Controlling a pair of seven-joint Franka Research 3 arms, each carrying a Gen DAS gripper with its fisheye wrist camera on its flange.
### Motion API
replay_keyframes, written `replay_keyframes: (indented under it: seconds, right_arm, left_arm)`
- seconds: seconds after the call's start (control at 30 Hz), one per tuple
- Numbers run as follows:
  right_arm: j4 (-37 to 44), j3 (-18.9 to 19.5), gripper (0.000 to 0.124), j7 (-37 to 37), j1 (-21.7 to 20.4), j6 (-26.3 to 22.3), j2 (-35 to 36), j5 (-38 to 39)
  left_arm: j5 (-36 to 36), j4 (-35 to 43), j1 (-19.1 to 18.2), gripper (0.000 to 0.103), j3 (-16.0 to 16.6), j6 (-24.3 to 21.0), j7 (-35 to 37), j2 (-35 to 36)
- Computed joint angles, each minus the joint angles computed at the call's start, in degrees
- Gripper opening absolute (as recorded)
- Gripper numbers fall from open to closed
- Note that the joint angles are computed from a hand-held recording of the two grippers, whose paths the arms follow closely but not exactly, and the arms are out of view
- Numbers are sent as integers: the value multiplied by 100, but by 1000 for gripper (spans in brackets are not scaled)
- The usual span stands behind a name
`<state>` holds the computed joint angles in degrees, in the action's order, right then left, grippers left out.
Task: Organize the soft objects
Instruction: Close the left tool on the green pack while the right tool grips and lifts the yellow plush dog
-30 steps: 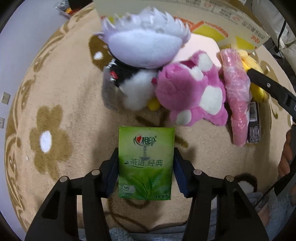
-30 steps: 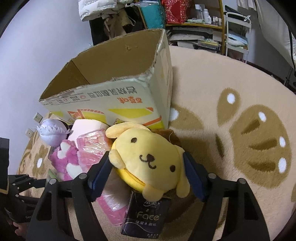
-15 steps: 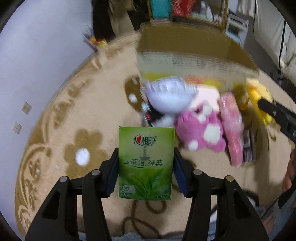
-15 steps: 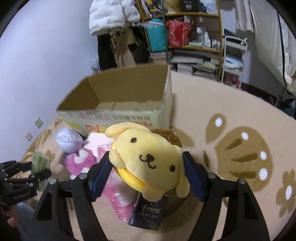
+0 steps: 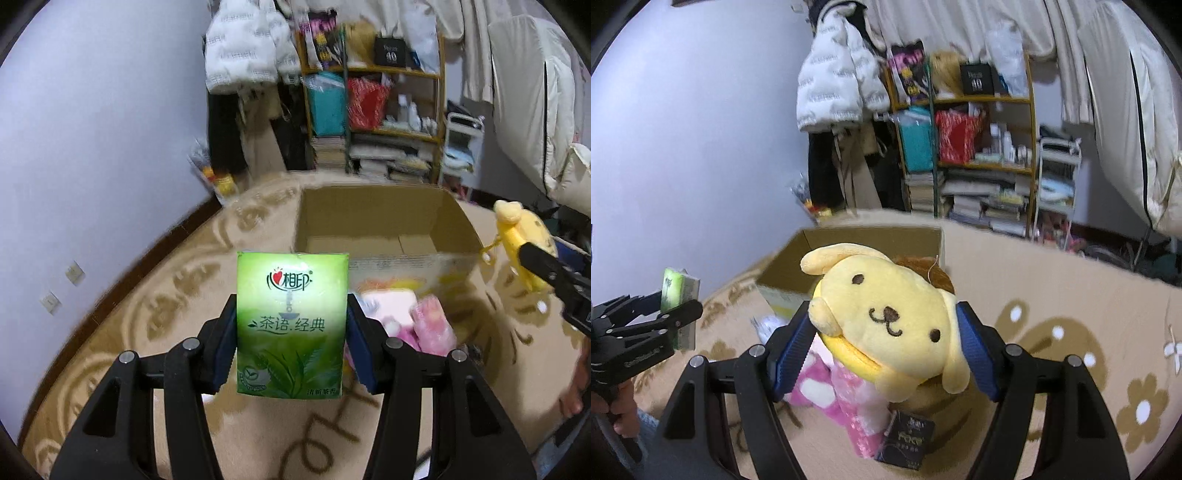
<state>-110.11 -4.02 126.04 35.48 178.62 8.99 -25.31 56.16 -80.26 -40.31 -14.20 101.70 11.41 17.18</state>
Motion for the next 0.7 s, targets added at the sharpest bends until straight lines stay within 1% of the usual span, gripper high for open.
replay_keyframes:
  seconds: [0.03, 0.07, 0.17, 0.27, 0.3, 0.33, 0.43, 0.47, 0.57, 0.6, 0.63, 0.7]
  right_arm:
    - [48, -105, 79, 117, 88, 21, -4, -160]
    - [129, -287, 79, 353, 236, 55, 9, -454]
    - [307, -371, 79, 557, 292, 136, 68, -732]
    - [560, -656, 79, 902, 534, 126, 178, -1168]
    - [668, -659, 79, 924, 532, 113, 244, -1219]
    - [727, -630, 79, 904, 505, 106, 282, -1201]
    - [1015, -399, 79, 522, 309, 66, 518, -793]
    - [1079, -390, 79, 400, 306, 63, 573, -679]
    - [1333, -691, 79, 299, 565, 1, 765, -645]
    - [1429, -736, 79, 249, 599, -23, 833, -601]
    - [1492, -757, 79, 195, 613, -21, 884, -537]
    - [1655, -604, 79, -87, 474, -1, 1028, -210]
  left_arm:
    - [156, 77, -60, 52, 20, -87, 0, 45]
    - [336, 131, -114, 52, 48, -138, 1, 68]
    - [696, 224, -201, 52, 116, -195, 5, 106]
    - [826, 297, -175, 52, 158, -125, 84, 116]
    - [871, 337, -165, 52, 175, -98, 114, 138]
    - [926, 388, -162, 52, 196, -78, 153, 164]
    - [1070, 547, -133, 52, 284, 30, 265, 274]
    - [1087, 580, -124, 52, 309, 73, 280, 303]
    - [1145, 804, -113, 52, 411, 130, 420, 472]
    - [1186, 869, -121, 52, 457, 143, 456, 528]
    - [1196, 935, -128, 52, 493, 154, 493, 580]
    - [1148, 1028, -105, 52, 555, 239, 524, 653]
